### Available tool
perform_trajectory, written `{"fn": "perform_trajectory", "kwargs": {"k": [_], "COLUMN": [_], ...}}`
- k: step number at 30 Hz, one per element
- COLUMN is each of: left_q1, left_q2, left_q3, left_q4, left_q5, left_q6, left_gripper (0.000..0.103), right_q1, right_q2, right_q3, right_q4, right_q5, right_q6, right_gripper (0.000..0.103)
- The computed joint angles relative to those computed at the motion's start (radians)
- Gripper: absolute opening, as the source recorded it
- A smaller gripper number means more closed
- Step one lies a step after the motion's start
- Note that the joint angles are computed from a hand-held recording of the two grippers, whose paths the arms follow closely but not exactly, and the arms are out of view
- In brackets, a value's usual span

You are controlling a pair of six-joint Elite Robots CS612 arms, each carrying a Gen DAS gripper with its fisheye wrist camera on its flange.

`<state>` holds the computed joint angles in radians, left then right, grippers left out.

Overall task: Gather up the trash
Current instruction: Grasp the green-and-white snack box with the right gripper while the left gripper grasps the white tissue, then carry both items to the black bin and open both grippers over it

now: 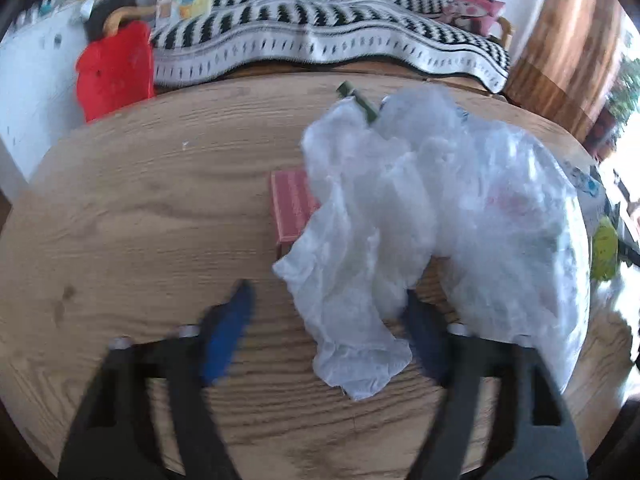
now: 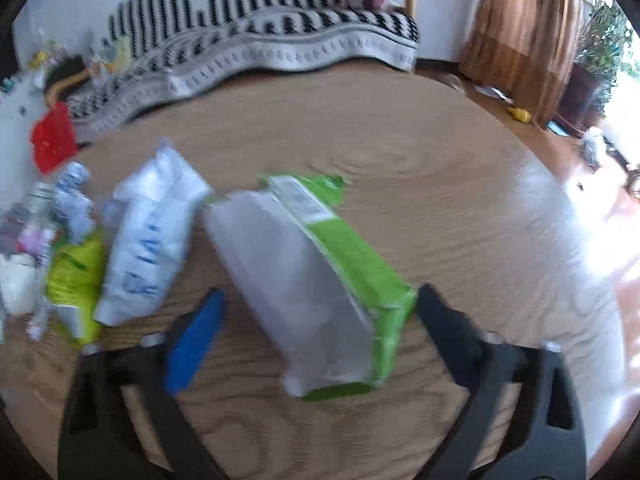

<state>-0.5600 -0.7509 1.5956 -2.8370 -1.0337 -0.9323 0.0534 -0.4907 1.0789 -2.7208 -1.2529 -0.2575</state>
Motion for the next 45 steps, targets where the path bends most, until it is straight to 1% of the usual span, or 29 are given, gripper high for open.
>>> {"fn": "perform_trajectory", "kwargs": {"k": [1,3,4,5,6,9,12,13,15,17,19,21,26,33,40,45], "left_q1": [0.003,0.006,0.006,0.004,0.001,-0.016,-0.034,-0.037,-0.035,-0.035,-0.035,-0.034,-0.029,-0.017,-0.014,-0.011], "left_q2": [0.002,0.001,0.000,-0.004,-0.007,-0.028,-0.059,-0.067,-0.074,-0.084,-0.091,-0.091,-0.089,-0.084,-0.078,-0.079], "left_q3": [0.008,0.025,0.034,0.040,0.042,0.059,0.092,0.105,0.111,0.123,0.126,0.126,0.121,0.117,0.108,0.114], "left_q4": [-0.055,-0.131,-0.167,-0.177,-0.178,-0.161,-0.136,-0.131,-0.119,-0.109,-0.079,-0.067,-0.048,-0.043,-0.034,-0.049], "left_q5": [-0.028,-0.055,-0.067,-0.069,-0.060,0.002,0.069,0.072,0.072,0.070,0.069,0.060,0.042,0.010,0.002,0.004], "left_q6": [0.035,0.038,0.032,0.025,0.025,0.013,-0.030,-0.052,-0.078,-0.121,-0.153,-0.160,-0.165,-0.160,-0.150,-0.146], "left_gripper": [0.030,0.026,0.024,0.023,0.023,0.023,0.023,0.023,0.023,0.023,0.023,0.023,0.023,0.023,0.023,0.023], "right_q1": [-0.003,-0.010,-0.012,-0.013,-0.014,-0.020,-0.027,-0.029,-0.033,-0.037,-0.036,-0.035,-0.027,-0.021,-0.024,-0.023], "right_q2": [-0.004,-0.010,-0.013,-0.015,-0.019,-0.038,-0.056,-0.061,-0.070,-0.079,-0.085,-0.093,-0.095,-0.084,-0.078,-0.074], "right_q3": [0.002,0.005,0.007,0.008,0.012,0.047,0.078,0.088,0.106,0.123,0.131,0.146,0.151,0.129,0.120,0.114], "right_q4": [0.014,0.049,0.064,0.074,0.072,0.003,-0.081,-0.100,-0.121,-0.135,-0.142,-0.147,-0.120,-0.078,-0.073,-0.068], "right_q5": [0.040,0.118,0.144,0.160,0.174,0.196,0.209,0.211,0.209,0.207,0.206,0.202,0.181,0.154,0.151,0.149], "right_q6": [0.004,0.006,0.004,0.000,0.006,0.040,0.085,0.098,0.106,0.106,0.105,0.100,0.081,0.078,0.080,0.092], "right_gripper": [0.058,0.050,0.041,0.036,0.034,0.033,0.033,0.033,0.032,0.032,0.032,0.032,0.032,0.032,0.032,0.032]}}
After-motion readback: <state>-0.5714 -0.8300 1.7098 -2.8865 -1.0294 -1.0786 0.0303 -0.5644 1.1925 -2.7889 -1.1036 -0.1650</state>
